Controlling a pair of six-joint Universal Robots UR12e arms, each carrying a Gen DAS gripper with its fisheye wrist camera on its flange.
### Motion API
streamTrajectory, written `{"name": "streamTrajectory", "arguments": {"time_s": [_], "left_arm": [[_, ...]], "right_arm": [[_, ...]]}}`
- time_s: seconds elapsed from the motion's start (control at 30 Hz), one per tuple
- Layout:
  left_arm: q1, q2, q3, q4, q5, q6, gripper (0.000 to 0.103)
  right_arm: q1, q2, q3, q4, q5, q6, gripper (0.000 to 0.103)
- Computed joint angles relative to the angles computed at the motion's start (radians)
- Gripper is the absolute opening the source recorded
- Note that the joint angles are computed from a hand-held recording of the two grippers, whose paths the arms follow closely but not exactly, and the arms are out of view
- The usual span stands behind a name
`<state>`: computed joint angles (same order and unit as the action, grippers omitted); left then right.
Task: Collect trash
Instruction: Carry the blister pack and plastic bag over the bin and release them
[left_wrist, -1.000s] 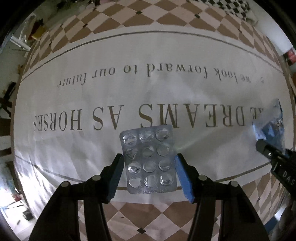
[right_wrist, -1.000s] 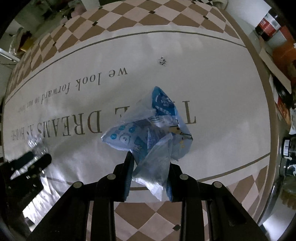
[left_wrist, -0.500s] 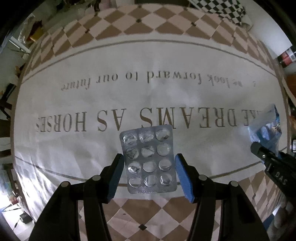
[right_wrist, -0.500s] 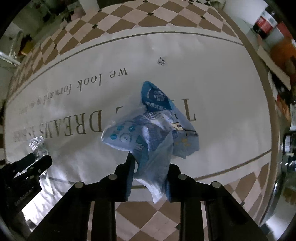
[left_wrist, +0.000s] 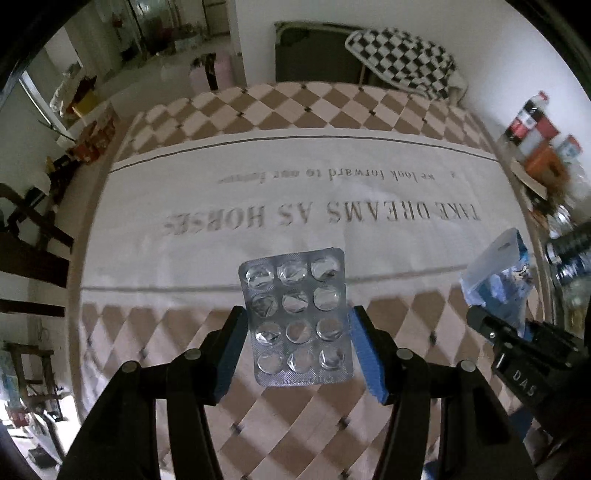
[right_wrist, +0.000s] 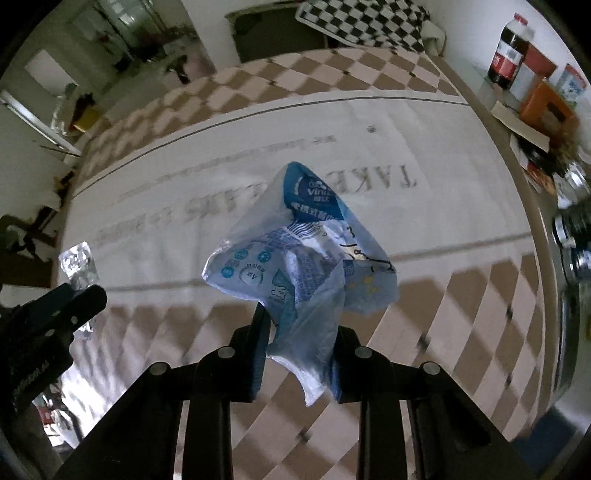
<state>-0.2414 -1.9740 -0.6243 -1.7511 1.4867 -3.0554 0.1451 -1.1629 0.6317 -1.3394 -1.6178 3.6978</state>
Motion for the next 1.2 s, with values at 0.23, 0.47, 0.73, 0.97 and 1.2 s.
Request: {"name": "streamTrajectory", "arguments": {"time_s": [0.23,0.47,0.73,0.97,1.2], "left_arm": [[0.109,0.261,-0.353,0.124,-0.124,0.173,0.054],[0.209,0.425,-0.567,0.029,-0.195,0.264,0.054],[0.274,0.52,-0.829,-0.111,-0.168,0.313,0.054],[0.263,0.46,-1.052,0.005,-0.161,0.229,0.055],[0.264,0.398,-1.186,0.131,-0.157,0.208,0.081]], "right_arm": [[0.152,-0.088,0.072,-0.036,-0.062,0.17,0.028],[0.32,-0.202,0.271,-0.059,-0.047,0.455,0.028],[0.397,-0.313,0.59,-0.171,0.16,0.607,0.028],[0.385,-0.344,0.914,-0.407,0.282,0.603,0.028],[0.357,-0.298,1.151,-0.703,0.369,0.56,0.029]]}}
